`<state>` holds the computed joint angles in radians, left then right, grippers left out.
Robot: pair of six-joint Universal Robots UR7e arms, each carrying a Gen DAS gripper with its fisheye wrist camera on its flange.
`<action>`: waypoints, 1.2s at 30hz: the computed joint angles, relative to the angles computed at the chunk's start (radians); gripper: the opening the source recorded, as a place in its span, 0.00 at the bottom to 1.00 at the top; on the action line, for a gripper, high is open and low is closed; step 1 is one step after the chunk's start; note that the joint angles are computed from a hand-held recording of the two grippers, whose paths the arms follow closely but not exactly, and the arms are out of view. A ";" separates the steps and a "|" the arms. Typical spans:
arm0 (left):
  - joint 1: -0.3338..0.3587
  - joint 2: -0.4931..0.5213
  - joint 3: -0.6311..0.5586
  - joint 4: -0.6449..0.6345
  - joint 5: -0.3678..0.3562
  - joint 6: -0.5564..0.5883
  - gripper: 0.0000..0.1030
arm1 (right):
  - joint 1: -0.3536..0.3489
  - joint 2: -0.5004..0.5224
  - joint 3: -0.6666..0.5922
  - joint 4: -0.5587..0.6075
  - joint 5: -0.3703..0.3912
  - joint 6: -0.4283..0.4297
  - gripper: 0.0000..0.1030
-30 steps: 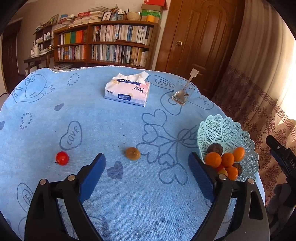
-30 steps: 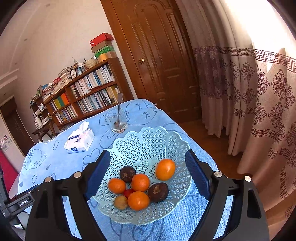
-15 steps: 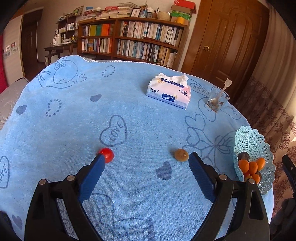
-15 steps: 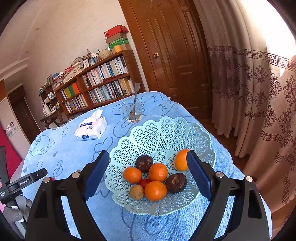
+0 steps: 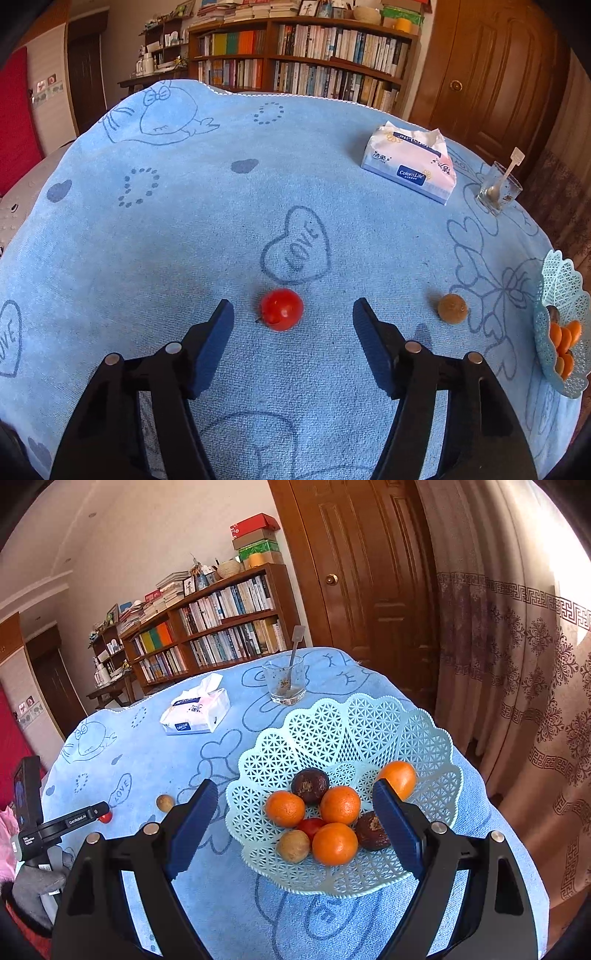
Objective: Organize fruits
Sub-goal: 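Move the left gripper to the red tomato and grasp it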
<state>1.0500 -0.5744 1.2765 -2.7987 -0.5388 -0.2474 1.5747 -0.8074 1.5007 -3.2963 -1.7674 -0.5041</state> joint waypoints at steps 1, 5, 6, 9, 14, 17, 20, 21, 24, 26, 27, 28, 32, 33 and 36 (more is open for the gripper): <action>0.005 0.003 -0.005 0.007 -0.004 0.001 0.59 | 0.000 0.002 -0.001 0.002 -0.001 -0.003 0.84; 0.019 0.015 -0.027 0.037 -0.009 -0.004 0.51 | 0.001 0.010 -0.006 0.014 -0.007 -0.011 0.84; 0.023 0.017 -0.032 0.045 -0.011 -0.008 0.50 | 0.000 0.013 -0.008 0.019 -0.009 -0.011 0.84; 0.028 0.026 -0.043 0.060 -0.005 -0.008 0.41 | 0.000 0.021 -0.010 0.024 -0.016 -0.017 0.84; 0.030 0.026 -0.034 0.021 -0.003 0.015 0.29 | 0.005 0.033 -0.007 0.005 -0.029 -0.042 0.84; 0.028 0.022 -0.017 -0.028 -0.008 0.037 0.27 | 0.011 0.042 0.000 -0.018 -0.039 -0.067 0.84; 0.018 0.023 -0.003 -0.087 -0.002 0.078 0.27 | 0.019 0.049 0.009 -0.027 -0.046 -0.090 0.84; 0.015 0.022 0.002 -0.107 -0.001 0.092 0.27 | 0.020 0.050 0.011 -0.019 -0.044 -0.091 0.84; 0.005 0.019 0.016 -0.164 -0.006 0.126 0.27 | 0.028 0.056 0.013 -0.004 -0.041 -0.096 0.84; 0.000 0.017 0.024 -0.189 -0.010 0.142 0.27 | 0.035 0.063 0.005 0.013 -0.036 -0.093 0.84; -0.002 0.015 0.029 -0.200 -0.013 0.148 0.27 | 0.038 0.067 -0.001 0.025 -0.033 -0.089 0.84; -0.004 0.014 0.033 -0.209 -0.014 0.154 0.27 | 0.043 0.073 -0.008 0.038 -0.030 -0.086 0.84; -0.010 0.017 0.044 -0.242 -0.008 0.180 0.27 | 0.063 0.105 -0.063 0.133 -0.018 -0.090 0.84; -0.011 0.019 0.045 -0.248 -0.004 0.186 0.27 | 0.068 0.117 -0.079 0.156 -0.021 -0.094 0.84; -0.012 0.018 0.054 -0.273 0.004 0.198 0.27 | 0.081 0.154 -0.130 0.228 -0.025 -0.101 0.84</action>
<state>1.0377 -0.5562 1.3310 -3.0721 -0.5349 -0.0490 1.6555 -0.6536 1.3710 -3.0683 -1.7921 -0.6052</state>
